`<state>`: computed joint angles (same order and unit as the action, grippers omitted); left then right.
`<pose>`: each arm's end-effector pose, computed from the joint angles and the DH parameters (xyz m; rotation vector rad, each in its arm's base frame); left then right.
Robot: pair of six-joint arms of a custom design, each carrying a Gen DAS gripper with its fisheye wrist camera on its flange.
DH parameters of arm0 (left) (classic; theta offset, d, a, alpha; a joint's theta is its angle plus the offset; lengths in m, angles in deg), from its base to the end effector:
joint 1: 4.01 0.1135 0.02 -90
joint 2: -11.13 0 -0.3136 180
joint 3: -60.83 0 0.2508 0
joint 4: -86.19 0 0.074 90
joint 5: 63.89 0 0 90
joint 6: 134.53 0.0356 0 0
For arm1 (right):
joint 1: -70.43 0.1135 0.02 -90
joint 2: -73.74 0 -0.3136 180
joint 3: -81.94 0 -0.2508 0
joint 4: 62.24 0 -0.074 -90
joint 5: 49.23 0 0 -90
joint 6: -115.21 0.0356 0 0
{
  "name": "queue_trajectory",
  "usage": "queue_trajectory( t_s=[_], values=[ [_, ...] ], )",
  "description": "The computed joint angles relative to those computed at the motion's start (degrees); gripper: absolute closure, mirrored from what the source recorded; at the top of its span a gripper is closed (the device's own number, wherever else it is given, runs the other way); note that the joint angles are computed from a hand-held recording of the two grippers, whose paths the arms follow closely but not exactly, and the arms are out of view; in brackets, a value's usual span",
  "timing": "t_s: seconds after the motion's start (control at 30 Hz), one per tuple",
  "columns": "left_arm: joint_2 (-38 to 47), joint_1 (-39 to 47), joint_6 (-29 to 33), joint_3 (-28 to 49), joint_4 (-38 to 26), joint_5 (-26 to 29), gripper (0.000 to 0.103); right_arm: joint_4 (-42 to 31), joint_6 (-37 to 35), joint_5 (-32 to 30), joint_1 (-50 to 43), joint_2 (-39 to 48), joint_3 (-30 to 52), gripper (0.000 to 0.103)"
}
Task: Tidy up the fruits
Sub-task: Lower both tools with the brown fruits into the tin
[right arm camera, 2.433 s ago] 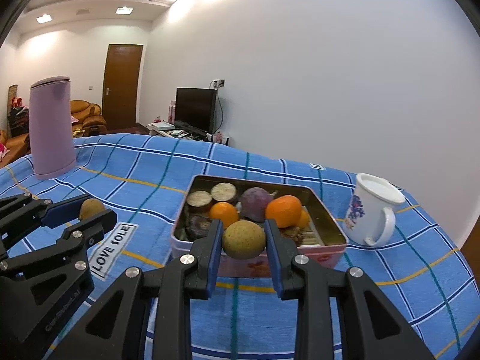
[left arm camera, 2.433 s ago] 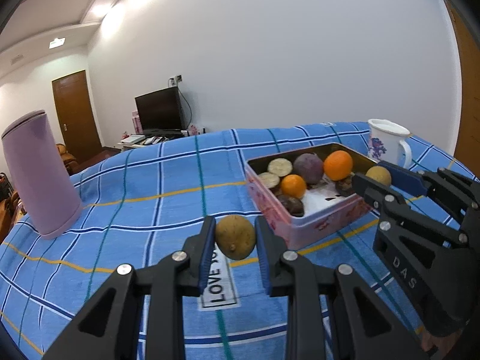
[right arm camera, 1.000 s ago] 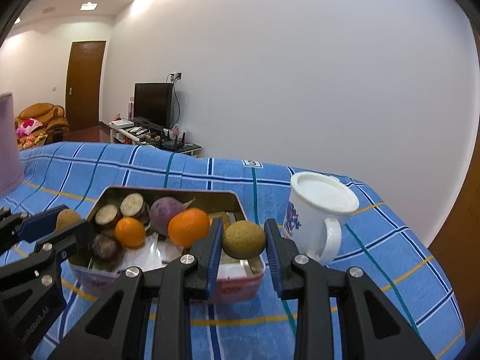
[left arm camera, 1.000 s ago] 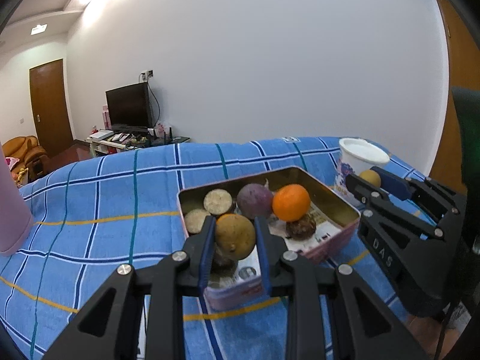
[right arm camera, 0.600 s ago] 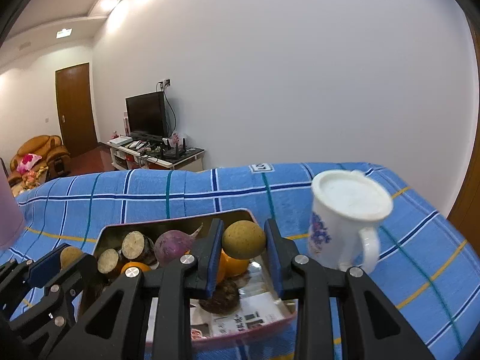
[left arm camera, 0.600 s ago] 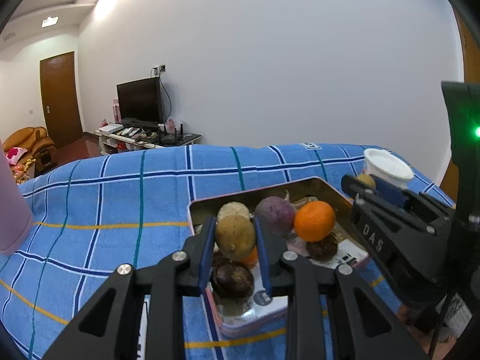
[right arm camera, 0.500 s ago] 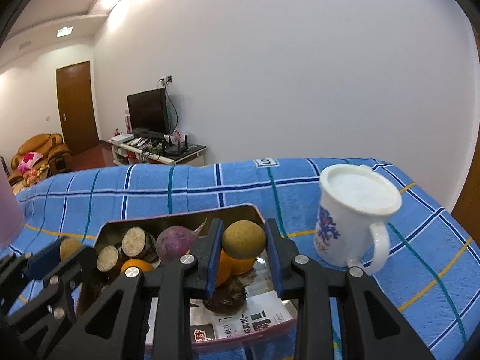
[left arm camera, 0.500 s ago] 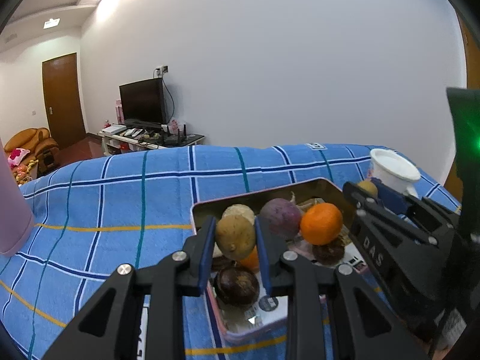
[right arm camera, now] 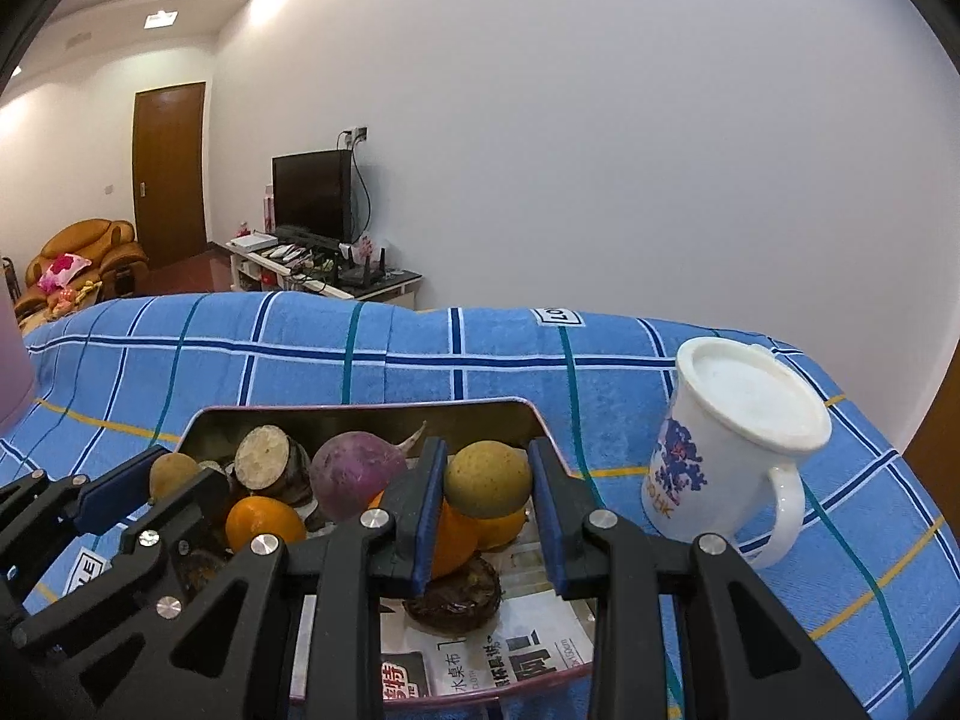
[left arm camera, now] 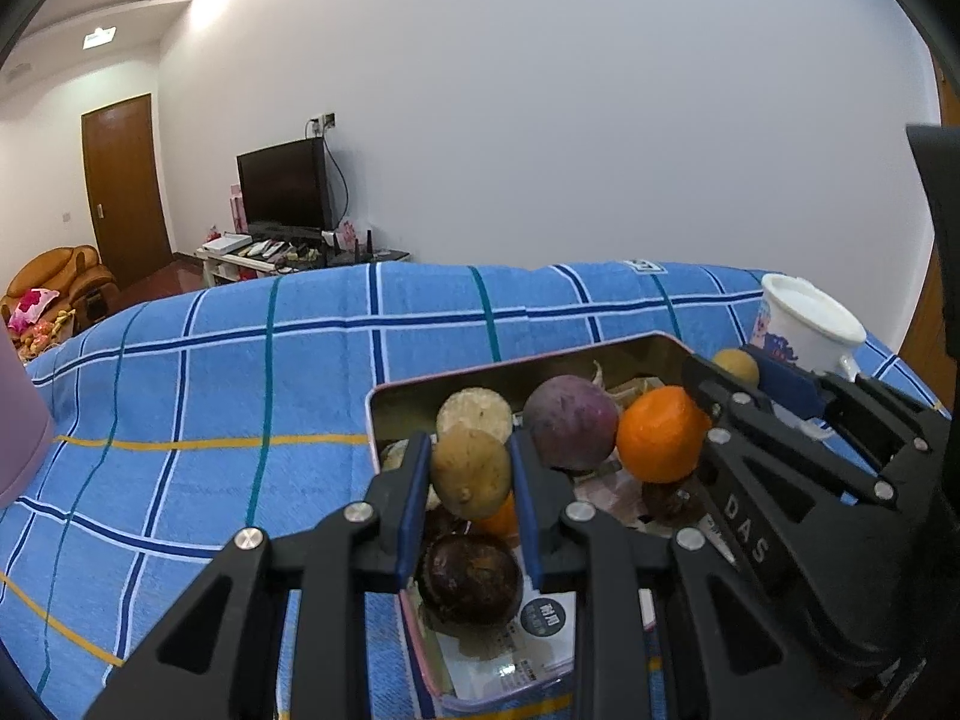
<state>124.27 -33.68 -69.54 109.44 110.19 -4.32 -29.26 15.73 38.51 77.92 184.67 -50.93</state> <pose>0.2962 -0.1480 0.1074 -0.1817 2.1587 0.0645 0.3338 0.0453 0.1252 -0.3344 2.0816 0.0208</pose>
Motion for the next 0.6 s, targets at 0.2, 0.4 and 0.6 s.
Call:
queue_trajectory(
  t_s=[0.2,0.4,0.6],
  values=[
    [-0.02,0.11,0.17,-0.22,0.15,0.63,0.075,-0.01,-1.36,0.77,0.45,0.16,-0.11,0.073],
    [-0.05,0.32,0.16,-0.33,0.33,1.07,0.075,1.84,-2.26,1.23,0.68,0.42,-1.13,0.073],
    [-0.11,0.32,-0.10,-0.53,0.28,1.09,0.075,1.99,-2.97,-0.93,-0.03,-0.53,-2.35,0.073]
  ],
)
